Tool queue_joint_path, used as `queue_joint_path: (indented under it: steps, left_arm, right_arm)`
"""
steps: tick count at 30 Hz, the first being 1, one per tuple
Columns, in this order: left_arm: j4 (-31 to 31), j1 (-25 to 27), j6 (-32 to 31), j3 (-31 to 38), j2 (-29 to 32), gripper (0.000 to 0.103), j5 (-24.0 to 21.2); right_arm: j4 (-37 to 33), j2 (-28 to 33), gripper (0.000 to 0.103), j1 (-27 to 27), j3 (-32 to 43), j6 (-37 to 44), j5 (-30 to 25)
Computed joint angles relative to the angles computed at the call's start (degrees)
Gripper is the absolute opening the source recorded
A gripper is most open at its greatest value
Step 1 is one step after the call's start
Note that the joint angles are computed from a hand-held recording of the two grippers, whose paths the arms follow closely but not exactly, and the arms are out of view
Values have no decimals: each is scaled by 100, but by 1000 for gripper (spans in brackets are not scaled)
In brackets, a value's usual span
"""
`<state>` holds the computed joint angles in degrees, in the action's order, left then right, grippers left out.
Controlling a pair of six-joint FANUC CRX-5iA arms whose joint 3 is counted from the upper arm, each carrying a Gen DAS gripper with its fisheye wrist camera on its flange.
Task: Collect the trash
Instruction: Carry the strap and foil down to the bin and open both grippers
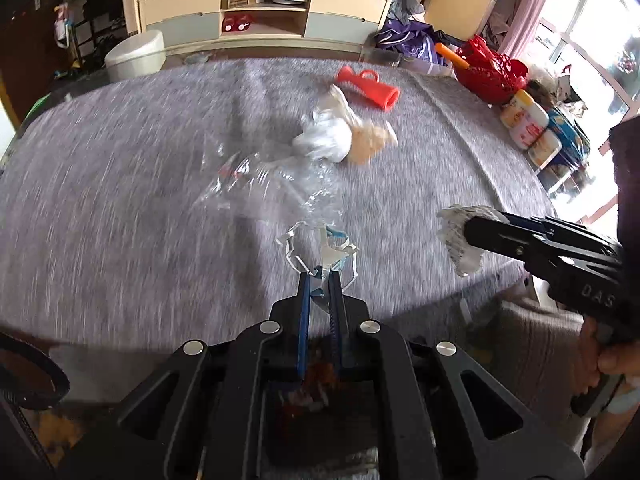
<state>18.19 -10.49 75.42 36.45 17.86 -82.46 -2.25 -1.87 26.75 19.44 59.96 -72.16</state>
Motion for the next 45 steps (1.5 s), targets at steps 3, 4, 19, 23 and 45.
queue_joint_path:
  steps: [3, 4, 19, 23, 45]
  left_arm:
    - [73, 143, -38, -756, -504, 3, 78]
    - [75, 179, -63, -969, -645, 3, 84]
    - [-72, 91, -143, -1948, -1151, 3, 42]
    - [-178, 80, -45, -2065, -1077, 3, -40]
    - [-173, 302, 65, -2326, -989, 17, -244]
  right_arm:
    - [-216, -143, 25, 196, -200, 81, -76]
    - [-276, -168, 25, 236, -231, 91, -101]
    - [-519, -179, 25, 523, -692, -133, -333]
    - [-523, -100, 25, 545, -694, -130, -384]
    - [-494, 173, 47, 571, -731, -394, -462]
